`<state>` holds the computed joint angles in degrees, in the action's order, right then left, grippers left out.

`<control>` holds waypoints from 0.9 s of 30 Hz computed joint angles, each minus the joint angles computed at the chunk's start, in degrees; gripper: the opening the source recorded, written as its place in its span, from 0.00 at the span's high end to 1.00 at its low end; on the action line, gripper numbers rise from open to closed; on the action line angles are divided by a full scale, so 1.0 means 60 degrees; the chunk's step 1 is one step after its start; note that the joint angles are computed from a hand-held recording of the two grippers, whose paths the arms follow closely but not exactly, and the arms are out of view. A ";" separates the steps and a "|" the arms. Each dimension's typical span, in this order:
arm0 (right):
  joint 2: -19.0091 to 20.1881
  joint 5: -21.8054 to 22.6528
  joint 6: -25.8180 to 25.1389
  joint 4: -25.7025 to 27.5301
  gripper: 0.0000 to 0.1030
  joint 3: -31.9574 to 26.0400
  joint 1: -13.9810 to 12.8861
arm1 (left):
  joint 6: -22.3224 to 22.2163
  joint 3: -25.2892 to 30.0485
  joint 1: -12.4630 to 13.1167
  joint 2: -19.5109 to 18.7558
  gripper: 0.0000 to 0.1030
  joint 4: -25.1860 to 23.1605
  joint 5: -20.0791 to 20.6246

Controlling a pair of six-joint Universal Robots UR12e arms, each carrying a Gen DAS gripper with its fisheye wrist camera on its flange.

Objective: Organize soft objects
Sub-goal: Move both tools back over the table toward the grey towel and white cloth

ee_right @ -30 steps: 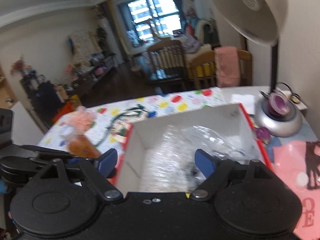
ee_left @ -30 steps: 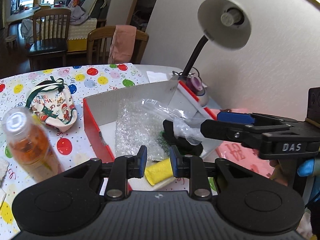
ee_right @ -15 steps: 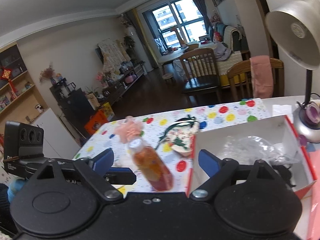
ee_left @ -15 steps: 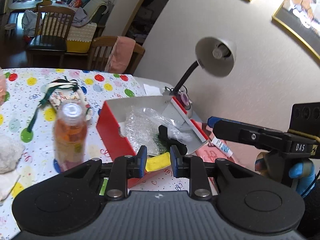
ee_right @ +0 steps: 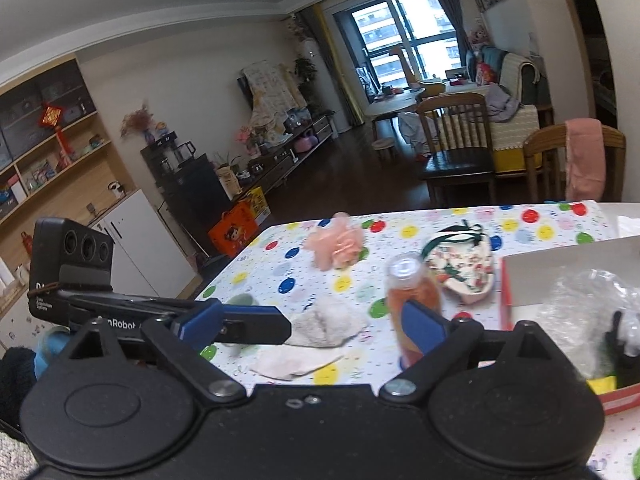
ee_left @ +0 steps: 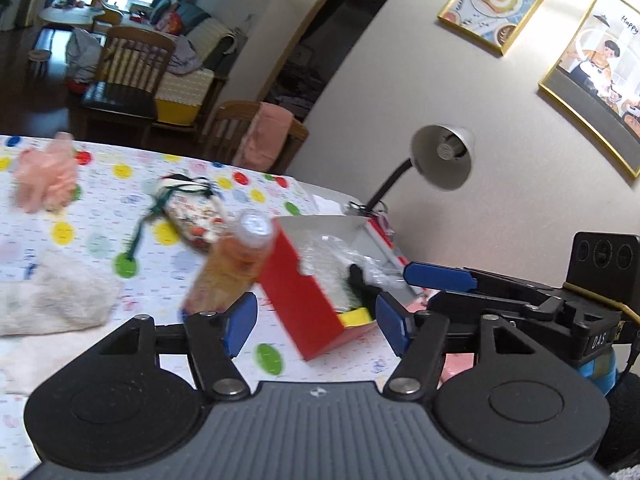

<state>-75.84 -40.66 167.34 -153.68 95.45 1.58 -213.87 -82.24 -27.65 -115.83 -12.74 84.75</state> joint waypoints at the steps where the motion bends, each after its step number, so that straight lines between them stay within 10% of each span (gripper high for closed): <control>1: -0.0007 -0.0044 0.0048 -0.0054 0.06 0.0032 0.0089 | 0.0040 -0.0168 0.0028 0.0117 0.37 0.0020 0.0106; 14: 0.0153 -0.0794 -0.0242 0.0268 0.06 -0.0046 0.1119 | 0.0197 -0.2134 0.0562 0.1331 0.34 0.0049 0.1032; 27: 0.0833 -0.2069 -0.0485 0.0861 0.06 -0.0847 0.1882 | 0.1170 -0.2730 0.0506 0.1246 0.19 0.0159 0.2666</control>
<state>-70.84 -53.07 164.44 -148.51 90.37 12.87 -206.85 -98.62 -24.61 -108.35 -11.79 100.75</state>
